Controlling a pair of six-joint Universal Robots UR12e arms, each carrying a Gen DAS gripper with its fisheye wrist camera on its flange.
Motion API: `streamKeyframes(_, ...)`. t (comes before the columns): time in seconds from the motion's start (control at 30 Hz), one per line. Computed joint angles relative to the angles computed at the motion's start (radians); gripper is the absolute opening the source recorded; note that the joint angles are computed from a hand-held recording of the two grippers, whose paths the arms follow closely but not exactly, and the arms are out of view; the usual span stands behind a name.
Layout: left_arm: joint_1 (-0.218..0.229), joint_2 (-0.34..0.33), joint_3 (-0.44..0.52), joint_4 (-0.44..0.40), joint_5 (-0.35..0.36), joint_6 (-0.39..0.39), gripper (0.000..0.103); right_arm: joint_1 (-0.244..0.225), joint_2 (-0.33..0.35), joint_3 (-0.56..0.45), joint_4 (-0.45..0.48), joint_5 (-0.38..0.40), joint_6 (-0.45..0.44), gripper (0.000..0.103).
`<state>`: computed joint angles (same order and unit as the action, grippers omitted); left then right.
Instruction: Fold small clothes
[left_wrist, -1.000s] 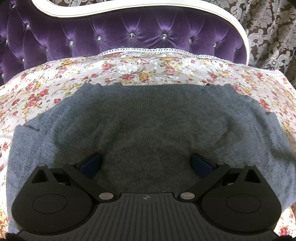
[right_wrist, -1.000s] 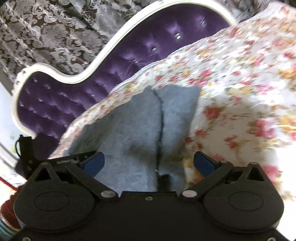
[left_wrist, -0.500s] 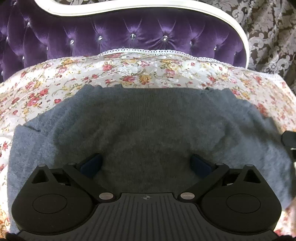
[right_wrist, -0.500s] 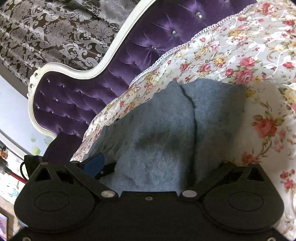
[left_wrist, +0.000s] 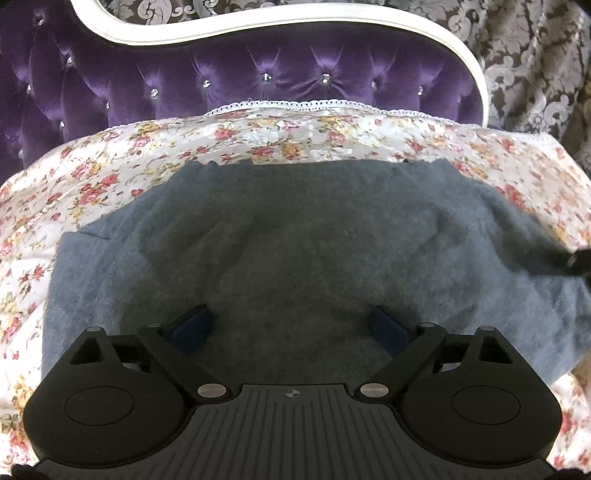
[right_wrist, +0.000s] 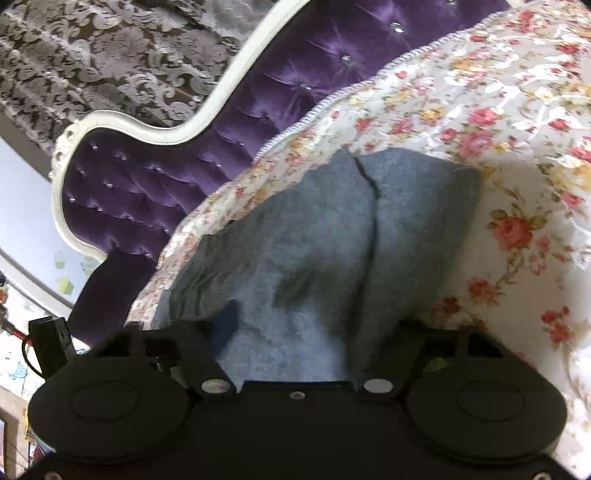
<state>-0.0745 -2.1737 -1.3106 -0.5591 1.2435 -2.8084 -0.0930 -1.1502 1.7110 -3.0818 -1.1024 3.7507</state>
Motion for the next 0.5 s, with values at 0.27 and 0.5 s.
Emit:
streamKeyframes(0.27, 0.053, 0.041, -0.049, 0.054, -0.088, -0.116, 0.092, 0.041, -0.032, -0.037, 0.102, -0.151, -0.066, 0.029)
streamKeyframes(0.5, 0.126, 0.102, -0.142, 0.11, -0.137, -0.153, 0.092, 0.1, -0.012, -0.165, 0.221, -0.204, -0.15, 0.028)
